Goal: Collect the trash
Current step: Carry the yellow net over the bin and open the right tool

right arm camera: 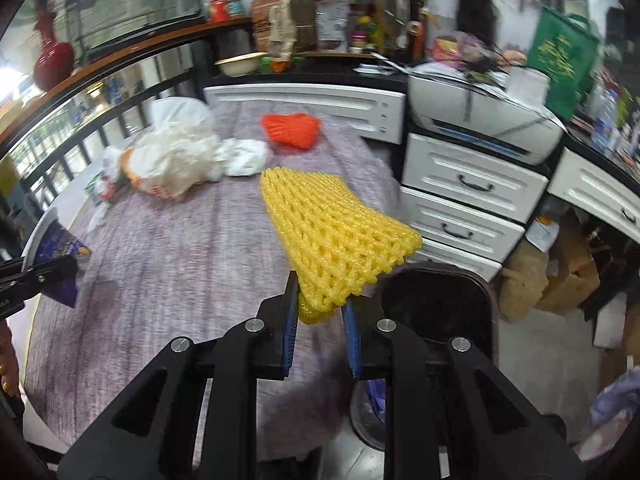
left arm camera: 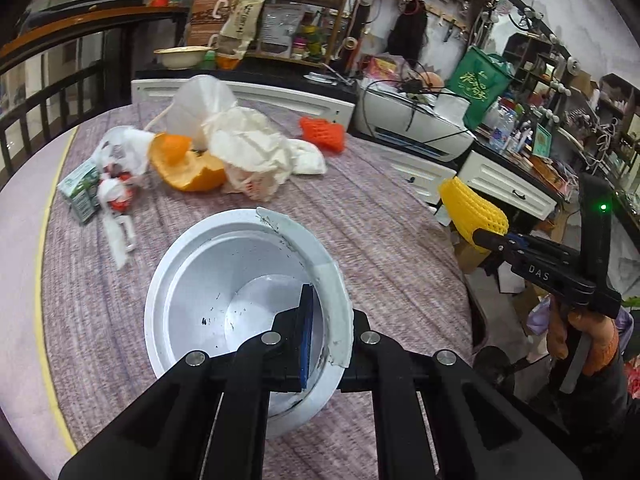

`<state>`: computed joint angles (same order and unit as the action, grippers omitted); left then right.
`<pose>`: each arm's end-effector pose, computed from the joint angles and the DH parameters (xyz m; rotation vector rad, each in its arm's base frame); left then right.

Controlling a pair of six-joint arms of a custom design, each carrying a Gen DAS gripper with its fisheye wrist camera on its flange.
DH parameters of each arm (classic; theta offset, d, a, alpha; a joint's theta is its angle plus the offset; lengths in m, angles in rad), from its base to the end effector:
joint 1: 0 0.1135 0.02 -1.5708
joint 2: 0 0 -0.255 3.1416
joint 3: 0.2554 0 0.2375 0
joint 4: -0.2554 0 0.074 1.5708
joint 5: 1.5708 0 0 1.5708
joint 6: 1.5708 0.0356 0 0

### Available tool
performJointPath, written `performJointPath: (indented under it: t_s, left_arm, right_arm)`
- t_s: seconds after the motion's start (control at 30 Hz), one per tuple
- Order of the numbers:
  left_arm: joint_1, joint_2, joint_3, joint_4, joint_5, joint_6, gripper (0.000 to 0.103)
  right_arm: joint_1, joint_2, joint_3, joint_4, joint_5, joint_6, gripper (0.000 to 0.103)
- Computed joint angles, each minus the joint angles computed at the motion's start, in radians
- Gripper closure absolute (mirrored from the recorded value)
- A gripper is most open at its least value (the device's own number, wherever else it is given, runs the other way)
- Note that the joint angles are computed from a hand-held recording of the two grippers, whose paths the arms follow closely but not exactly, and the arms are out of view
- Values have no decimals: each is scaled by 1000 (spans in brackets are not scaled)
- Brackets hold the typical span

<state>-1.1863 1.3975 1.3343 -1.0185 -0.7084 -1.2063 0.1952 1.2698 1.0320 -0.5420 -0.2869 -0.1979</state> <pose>0.1177 -0.2292 0.3209 -0.2358 2.3039 -0.2236 0.2519 0.0601 0.2852 -0.5930 2.2583 0.3353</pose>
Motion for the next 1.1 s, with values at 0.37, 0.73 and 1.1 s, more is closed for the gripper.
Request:
performJointPath:
  t_s: [0.37, 0.73, 1.1]
  left_arm:
    - [54, 168, 148, 146, 85, 198, 94]
    - [84, 354, 326, 197, 186, 321, 94]
    - [92, 490, 465, 209, 276, 368, 94]
  right_arm:
    - [-238, 172, -2, 33, -15, -34, 82]
    - [-289, 473, 43, 78, 32, -14, 82]
    - [-313, 700, 86, 102, 63, 40, 62]
